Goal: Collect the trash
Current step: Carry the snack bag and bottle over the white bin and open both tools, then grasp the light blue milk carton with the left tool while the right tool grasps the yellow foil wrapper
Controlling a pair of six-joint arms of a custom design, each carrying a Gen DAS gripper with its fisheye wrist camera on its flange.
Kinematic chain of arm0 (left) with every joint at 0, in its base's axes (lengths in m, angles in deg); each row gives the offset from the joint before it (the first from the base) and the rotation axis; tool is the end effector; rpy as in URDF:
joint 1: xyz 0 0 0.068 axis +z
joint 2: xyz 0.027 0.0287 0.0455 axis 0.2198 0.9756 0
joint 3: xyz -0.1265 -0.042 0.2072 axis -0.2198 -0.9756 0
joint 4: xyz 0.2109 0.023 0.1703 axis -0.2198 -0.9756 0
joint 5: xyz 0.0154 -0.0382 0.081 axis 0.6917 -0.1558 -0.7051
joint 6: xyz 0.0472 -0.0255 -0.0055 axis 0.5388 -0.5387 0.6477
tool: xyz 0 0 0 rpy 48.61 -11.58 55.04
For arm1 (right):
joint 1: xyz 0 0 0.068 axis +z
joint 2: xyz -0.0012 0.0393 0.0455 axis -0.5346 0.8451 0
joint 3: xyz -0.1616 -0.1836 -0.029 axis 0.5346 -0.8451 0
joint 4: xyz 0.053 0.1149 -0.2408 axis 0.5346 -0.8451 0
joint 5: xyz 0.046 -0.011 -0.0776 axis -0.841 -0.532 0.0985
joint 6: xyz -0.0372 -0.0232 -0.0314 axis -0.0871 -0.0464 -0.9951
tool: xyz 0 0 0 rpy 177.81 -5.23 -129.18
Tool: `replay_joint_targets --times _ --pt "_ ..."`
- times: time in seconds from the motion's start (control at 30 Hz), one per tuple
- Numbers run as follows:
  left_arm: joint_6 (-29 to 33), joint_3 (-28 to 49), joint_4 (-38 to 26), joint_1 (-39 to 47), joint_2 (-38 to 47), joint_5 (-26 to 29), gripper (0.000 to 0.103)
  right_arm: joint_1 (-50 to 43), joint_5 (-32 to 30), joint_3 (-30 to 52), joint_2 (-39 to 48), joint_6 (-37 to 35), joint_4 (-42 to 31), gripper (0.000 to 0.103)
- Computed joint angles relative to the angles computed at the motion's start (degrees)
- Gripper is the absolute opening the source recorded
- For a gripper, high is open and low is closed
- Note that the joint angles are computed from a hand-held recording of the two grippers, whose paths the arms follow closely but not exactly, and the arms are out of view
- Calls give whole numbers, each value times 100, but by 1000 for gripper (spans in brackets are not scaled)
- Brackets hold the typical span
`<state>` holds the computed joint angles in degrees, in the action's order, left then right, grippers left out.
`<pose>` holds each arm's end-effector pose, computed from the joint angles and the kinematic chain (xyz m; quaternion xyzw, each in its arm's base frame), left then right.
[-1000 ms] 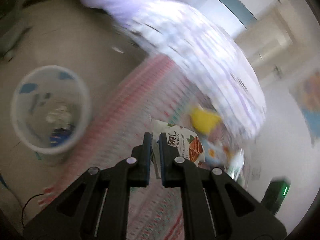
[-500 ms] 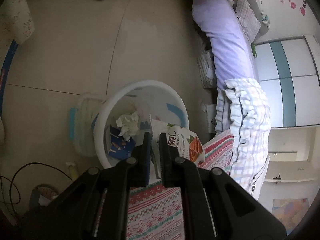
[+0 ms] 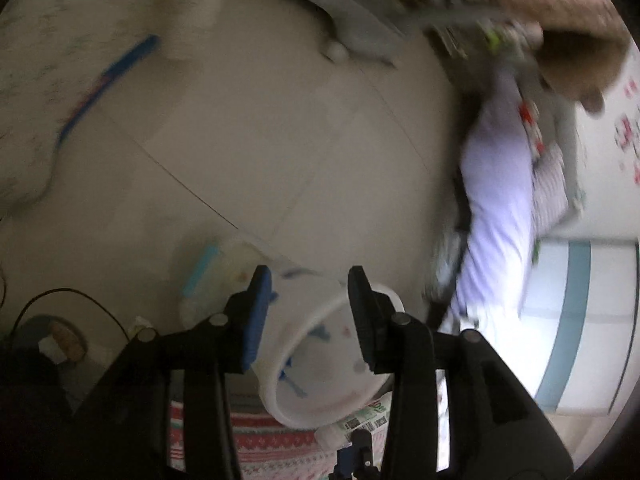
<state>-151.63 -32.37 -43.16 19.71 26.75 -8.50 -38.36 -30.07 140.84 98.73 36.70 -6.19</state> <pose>0.3180 0.0296 0.1742 -0.5525 0.7742 -0.2549 0.1745 0.3200 -0.0157 0.1521 0.1291 0.9249 0.2792 0.2234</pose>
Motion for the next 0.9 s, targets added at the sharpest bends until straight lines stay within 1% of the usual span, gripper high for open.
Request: replay_joint_targets --times 0.07,0.1,0.17,0.23,0.4,0.53,0.57,0.6,0.67,0.7,0.77,0.83,0.9 --pt "-35 -28 -30 -37 -181 -276 41 207 148 165 276 240 152 42" --pt "87 48 -103 -79 -215 -413 44 297 191 270 417 352 222 42" --pt "266 129 -153 -173 -240 -559 47 379 219 354 572 500 316 54" --pt "363 163 -77 -205 -217 -578 47 384 180 274 541 538 418 55" --pt "242 -87 110 -281 -502 -623 47 276 237 -253 103 183 370 56" --pt "354 -6 38 -566 -624 -891 47 -150 -79 -858 -614 -221 112 56" --pt "406 -10 19 -643 -668 -923 47 -202 -135 -903 -707 -268 59 56" --pt "457 25 -41 -770 -698 -989 47 -419 -263 -1045 -976 -467 -157 56" --pt "766 313 -316 -1130 -562 -1177 50 -725 -423 -1255 -1367 -769 -459 56" --pt "1028 536 -489 -1369 -420 -1255 53 -962 -500 -1319 -1589 -1060 -760 56" --pt "1412 808 -690 -1749 -236 -1410 54 -1510 -583 -1343 -1960 -1714 -1455 56" --pt "1673 1038 -814 -2121 -69 -1562 55 -2352 -701 -1293 -2229 -2647 -2291 56" --pt "2038 1363 -951 -2537 224 -1604 56 -3213 -787 -1148 -2285 -3562 -3000 56"
